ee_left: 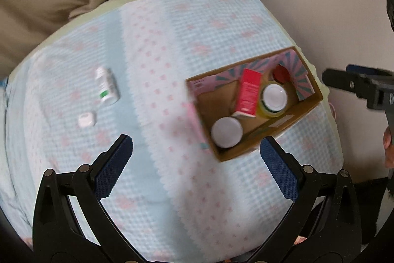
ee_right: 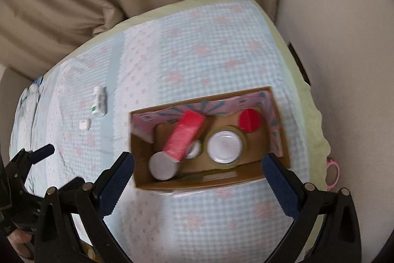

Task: Organize rigid objects
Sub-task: 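Lift both tools away from the box toward the pill bottle and earbud case, then grasp the earbud case with the left gripper while the right grasps the pill bottle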

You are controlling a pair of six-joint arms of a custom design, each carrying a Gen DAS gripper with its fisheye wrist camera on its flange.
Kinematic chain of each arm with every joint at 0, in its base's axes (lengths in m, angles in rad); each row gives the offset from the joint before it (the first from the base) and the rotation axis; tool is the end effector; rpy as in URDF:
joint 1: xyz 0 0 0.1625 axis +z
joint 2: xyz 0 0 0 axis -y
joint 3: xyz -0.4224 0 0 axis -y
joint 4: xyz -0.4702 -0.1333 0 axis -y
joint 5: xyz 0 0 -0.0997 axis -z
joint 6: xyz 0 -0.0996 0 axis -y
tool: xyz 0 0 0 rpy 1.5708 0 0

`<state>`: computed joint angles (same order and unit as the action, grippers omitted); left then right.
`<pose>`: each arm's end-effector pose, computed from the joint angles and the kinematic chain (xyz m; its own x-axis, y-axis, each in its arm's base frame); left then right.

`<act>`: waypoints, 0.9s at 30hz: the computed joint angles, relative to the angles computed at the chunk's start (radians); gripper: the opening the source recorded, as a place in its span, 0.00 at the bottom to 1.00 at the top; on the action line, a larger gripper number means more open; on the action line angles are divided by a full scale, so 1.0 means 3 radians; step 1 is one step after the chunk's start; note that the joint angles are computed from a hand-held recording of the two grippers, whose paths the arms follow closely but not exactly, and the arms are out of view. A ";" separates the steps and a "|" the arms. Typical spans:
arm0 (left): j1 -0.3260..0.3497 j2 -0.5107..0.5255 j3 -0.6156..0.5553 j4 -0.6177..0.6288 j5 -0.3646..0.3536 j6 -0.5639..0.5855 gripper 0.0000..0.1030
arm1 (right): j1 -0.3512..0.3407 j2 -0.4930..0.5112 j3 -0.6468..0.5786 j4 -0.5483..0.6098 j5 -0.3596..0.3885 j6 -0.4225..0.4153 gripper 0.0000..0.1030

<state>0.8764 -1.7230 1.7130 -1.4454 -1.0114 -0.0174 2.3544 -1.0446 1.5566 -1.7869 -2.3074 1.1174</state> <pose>-0.1740 -0.4998 0.4894 -0.6232 0.5760 -0.5291 0.6249 0.7735 0.1059 0.5382 -0.4461 0.1978 -0.7762 0.3193 0.5436 0.0517 0.8916 -0.4499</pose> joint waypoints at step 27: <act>0.1566 0.0822 -0.1658 -0.0384 0.0084 0.1215 1.00 | 0.0073 0.2854 -0.3632 0.0725 -0.0006 -0.0662 1.00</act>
